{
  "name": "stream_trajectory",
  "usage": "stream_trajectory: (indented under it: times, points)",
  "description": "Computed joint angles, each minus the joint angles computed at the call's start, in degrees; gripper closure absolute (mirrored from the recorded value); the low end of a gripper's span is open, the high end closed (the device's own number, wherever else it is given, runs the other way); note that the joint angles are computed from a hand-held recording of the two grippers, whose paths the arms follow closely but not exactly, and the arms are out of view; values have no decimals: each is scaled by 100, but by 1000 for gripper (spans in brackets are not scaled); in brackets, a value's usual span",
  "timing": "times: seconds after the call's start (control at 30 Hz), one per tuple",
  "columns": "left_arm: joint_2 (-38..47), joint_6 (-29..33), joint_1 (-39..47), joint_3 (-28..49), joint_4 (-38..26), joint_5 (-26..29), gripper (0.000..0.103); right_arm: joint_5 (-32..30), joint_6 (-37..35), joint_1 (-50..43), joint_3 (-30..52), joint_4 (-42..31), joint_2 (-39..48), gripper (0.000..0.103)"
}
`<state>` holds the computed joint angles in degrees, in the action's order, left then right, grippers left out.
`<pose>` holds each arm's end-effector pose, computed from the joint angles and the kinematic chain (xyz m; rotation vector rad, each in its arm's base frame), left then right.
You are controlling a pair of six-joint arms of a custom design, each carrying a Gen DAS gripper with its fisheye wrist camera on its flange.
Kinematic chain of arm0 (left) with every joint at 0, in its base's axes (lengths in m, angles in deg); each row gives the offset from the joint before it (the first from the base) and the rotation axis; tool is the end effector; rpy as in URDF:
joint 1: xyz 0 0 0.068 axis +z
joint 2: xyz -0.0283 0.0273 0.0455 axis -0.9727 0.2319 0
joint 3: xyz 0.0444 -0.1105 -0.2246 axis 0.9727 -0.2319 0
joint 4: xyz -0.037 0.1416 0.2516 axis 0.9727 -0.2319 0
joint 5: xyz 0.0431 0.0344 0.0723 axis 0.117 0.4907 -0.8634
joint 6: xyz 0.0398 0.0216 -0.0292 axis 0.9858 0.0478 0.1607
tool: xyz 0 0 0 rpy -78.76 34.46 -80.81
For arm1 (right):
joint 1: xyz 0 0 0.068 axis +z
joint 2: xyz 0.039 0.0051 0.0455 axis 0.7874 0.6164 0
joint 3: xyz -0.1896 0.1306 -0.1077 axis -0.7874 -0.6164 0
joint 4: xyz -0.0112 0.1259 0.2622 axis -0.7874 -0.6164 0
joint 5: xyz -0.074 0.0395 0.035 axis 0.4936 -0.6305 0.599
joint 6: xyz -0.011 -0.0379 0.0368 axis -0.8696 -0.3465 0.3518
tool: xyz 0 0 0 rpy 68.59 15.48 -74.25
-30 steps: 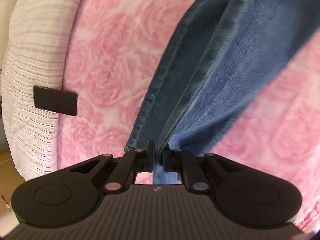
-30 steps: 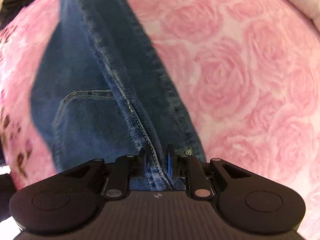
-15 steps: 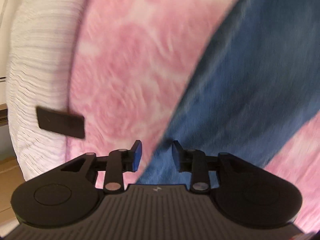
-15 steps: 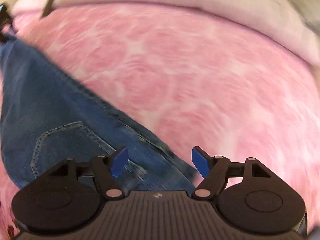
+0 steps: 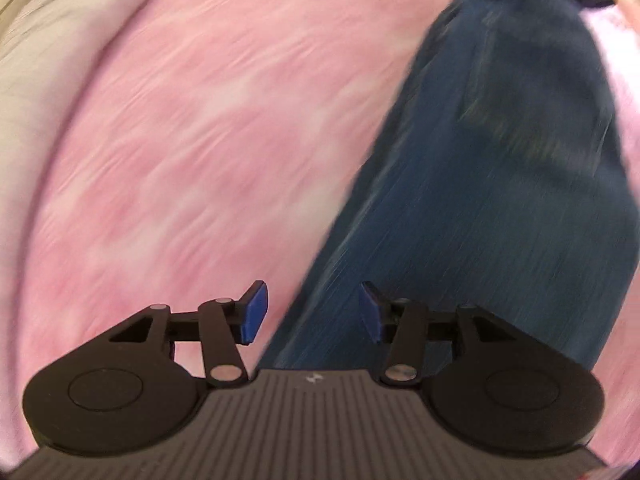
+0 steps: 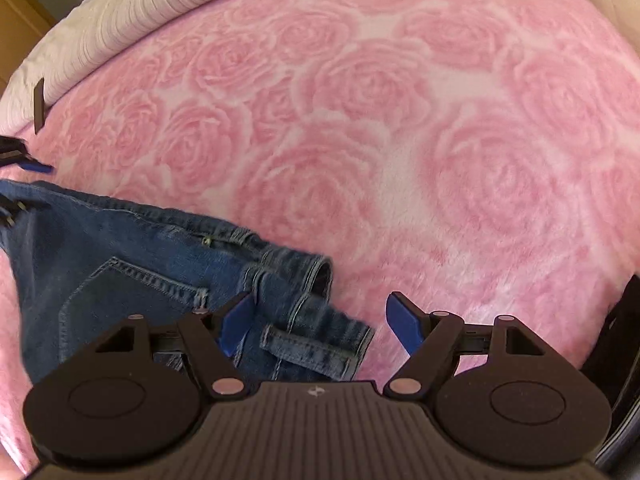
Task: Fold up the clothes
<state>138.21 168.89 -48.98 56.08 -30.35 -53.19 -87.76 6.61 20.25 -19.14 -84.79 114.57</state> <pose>0.2040 0.0941 0.1454 1.3694 2.4434 -0.0906 0.2398 -0.1313 0.1470 -0.4386 2.8190 0.4837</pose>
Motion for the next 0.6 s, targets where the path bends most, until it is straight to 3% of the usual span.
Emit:
stream_trajectory:
  times: [0.17,0.23,0.27,0.33,0.43,0.6]
  points:
    - [-28,-1513,-1741,-354,363,526,57,-136,-576,-643,100,-575,339,27]
    - [14,-2158,-2419,-417,645,700,57,-326,-681,-946,218,-830,575,59]
    - [83,-2436,-2727,-412,798,798,57,-419,-685,-1050,209,-890,559,61]
    - [126,-2933,-3263,-416,1092,1013,53,-576,-875,-1192,58,-947,262,76]
    - [275,-3578,-4011,-345,1516,1264,48,-720,-1523,-1327,-165,-1174,-375,87]
    - [974,-3683,-4824,91,1745,1483,51,-1011,-3181,-1639,-211,-2247,-1244,91]
